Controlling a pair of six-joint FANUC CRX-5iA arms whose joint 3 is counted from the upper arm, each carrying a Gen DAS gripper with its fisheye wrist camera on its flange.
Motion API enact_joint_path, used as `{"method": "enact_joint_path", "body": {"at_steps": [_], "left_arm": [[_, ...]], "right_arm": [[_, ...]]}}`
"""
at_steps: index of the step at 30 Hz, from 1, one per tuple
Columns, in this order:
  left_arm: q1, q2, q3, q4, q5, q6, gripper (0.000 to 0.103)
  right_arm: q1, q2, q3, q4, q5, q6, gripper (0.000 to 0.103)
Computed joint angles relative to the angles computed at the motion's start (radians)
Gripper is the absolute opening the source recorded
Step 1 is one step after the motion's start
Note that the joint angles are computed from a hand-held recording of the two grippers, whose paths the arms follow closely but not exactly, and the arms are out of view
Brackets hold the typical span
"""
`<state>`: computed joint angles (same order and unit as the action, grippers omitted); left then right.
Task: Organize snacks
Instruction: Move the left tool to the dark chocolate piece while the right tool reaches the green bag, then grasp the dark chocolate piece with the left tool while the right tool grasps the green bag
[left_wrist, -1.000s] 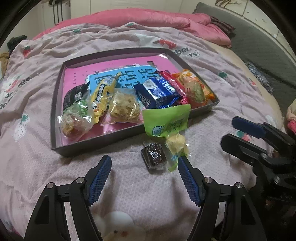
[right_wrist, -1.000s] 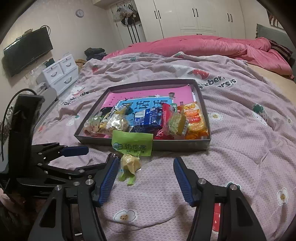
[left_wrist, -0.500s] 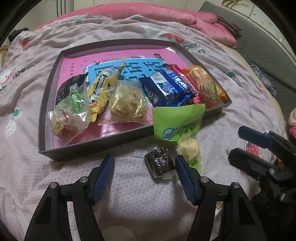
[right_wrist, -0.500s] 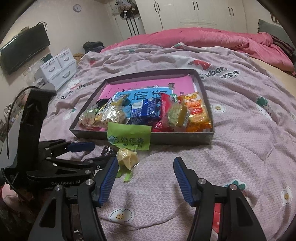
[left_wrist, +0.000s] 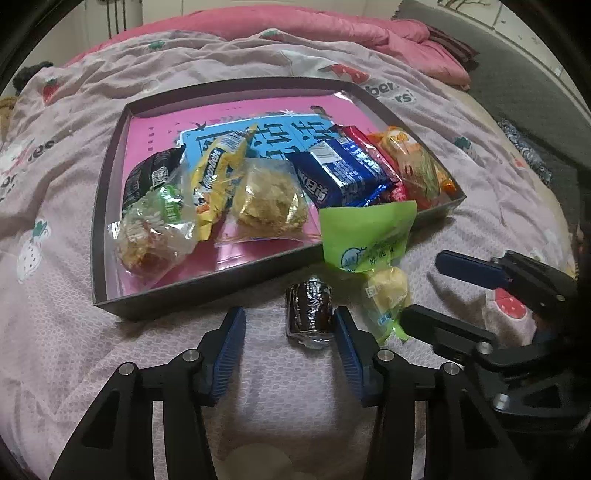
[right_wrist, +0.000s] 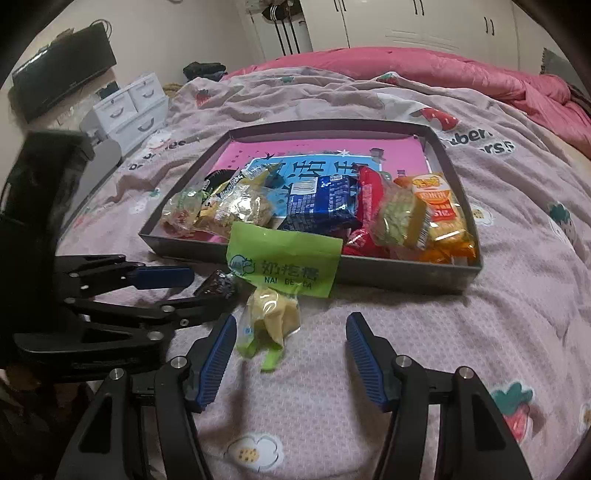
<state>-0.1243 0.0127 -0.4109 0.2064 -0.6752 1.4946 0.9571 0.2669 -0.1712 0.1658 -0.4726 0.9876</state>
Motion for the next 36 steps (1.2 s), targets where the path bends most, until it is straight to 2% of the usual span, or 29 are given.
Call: {"method": "enact_joint_path", "body": {"at_steps": [4,8,13,19,22,25,27,28,29,32,36], "left_arm": [[0.015,-0.004,-0.009,0.029,-0.004,-0.029,0.051],[0.017,-0.001,-0.003,0.023,-0.015,-0.026,0.05],[0.03,0.002,-0.015,0.068,-0.019,-0.064,0.05],[0.028,0.01,-0.013,0.074,-0.018,-0.076,0.05],[0.022,0.015,-0.007,0.064,-0.021,-0.068,0.05],[0.015,0.021,0.005,0.044,-0.026,-0.05,0.05],[0.01,0.025,0.008,0.042,-0.027,-0.049,0.041],[0.004,0.027,0.008,0.05,-0.027,-0.06,0.032],[-0.002,0.03,0.011,0.047,-0.028,-0.062,0.027],[-0.026,0.031,0.03,-0.016,-0.028,-0.025,0.027],[-0.008,0.008,-0.005,0.056,-0.01,-0.075,0.027]], "right_arm": [[-0.017,0.031,0.054,-0.114,-0.025,0.095,0.061],[-0.019,0.044,0.065,-0.127,-0.017,0.128,0.061],[-0.043,0.064,0.107,-0.234,-0.028,0.237,0.055],[-0.04,0.082,0.119,-0.212,-0.029,0.257,0.05],[-0.03,0.073,0.106,-0.186,-0.019,0.249,0.04],[-0.032,0.064,0.099,-0.195,-0.014,0.249,0.038],[-0.038,0.052,0.096,-0.222,-0.011,0.26,0.038],[-0.038,0.044,0.09,-0.228,-0.006,0.264,0.038],[-0.038,0.034,0.083,-0.233,0.0,0.27,0.038],[-0.035,0.008,0.06,-0.233,0.01,0.265,0.038],[-0.039,-0.028,0.034,-0.253,0.035,0.266,0.038]]}}
